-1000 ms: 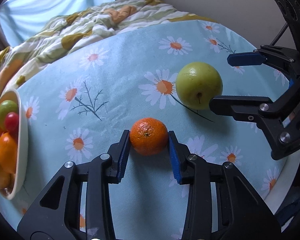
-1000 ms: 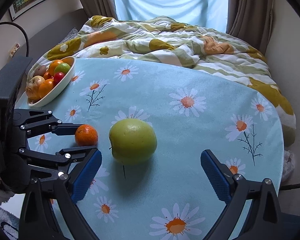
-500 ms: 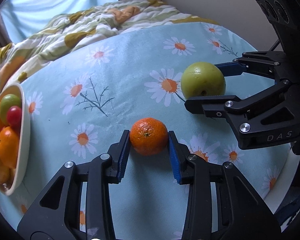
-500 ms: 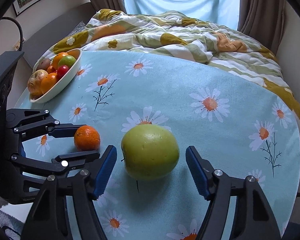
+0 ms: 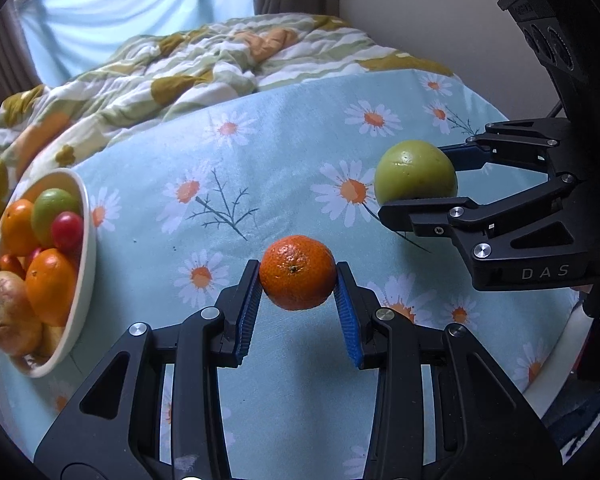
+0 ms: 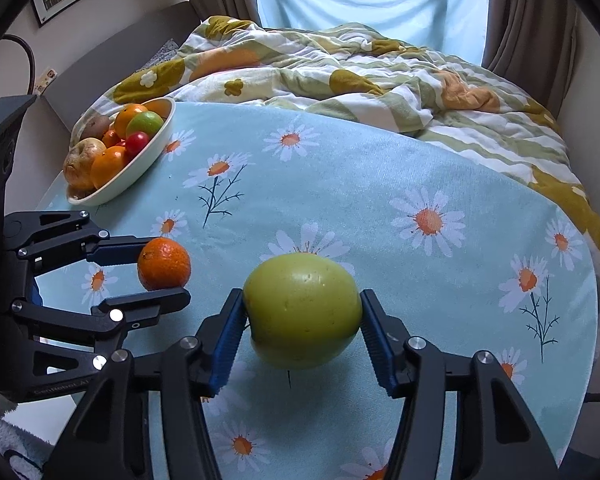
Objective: Organize fruits
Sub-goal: 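Grasp the tangerine with the left tool while the right tool grasps the green apple, then carry the tangerine into the bowl and open the left tool while the right tool carries the green apple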
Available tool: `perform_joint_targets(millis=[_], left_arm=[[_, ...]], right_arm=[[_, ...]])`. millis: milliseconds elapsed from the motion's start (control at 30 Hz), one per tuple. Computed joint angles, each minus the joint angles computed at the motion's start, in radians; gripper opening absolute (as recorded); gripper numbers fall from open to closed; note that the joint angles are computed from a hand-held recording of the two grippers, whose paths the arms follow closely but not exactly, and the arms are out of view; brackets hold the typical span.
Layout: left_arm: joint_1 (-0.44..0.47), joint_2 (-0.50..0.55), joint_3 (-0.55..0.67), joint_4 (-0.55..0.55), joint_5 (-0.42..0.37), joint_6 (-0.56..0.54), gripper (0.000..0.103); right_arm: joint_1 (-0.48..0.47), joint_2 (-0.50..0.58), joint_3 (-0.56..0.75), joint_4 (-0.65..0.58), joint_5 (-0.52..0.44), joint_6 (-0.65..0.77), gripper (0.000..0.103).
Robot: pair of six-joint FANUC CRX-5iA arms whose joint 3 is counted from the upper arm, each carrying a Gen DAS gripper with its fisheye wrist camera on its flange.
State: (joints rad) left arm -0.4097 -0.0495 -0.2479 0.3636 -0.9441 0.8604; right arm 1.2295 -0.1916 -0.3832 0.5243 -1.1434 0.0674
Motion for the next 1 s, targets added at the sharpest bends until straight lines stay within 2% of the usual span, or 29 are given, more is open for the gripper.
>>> perform_joint_targets(millis=[267,533,833,1000], left_arm=[[0.058,-0.061,0.008,0.008,-0.023,0.021,0.043],[0.168,-0.116,0.025,0.052,-0.081,0.016,0.043],[0.294,-0.092,0.08,0.092,-0.134,-0.06,0.043],[0.351,-0.039,0.131,0.113,-0.156,-0.132,0.043]], right_arm=[[0.017,0.028,0.079,0.023,-0.05,0.012,0.052],[0.027,0.101,0.215,0.049,-0.107,0.035,0.052],[0.0,0.238,0.392,0.065,-0.122,0.061,0.052],[-0.022,0.317,0.486,0.069,-0.125,0.068,0.052]])
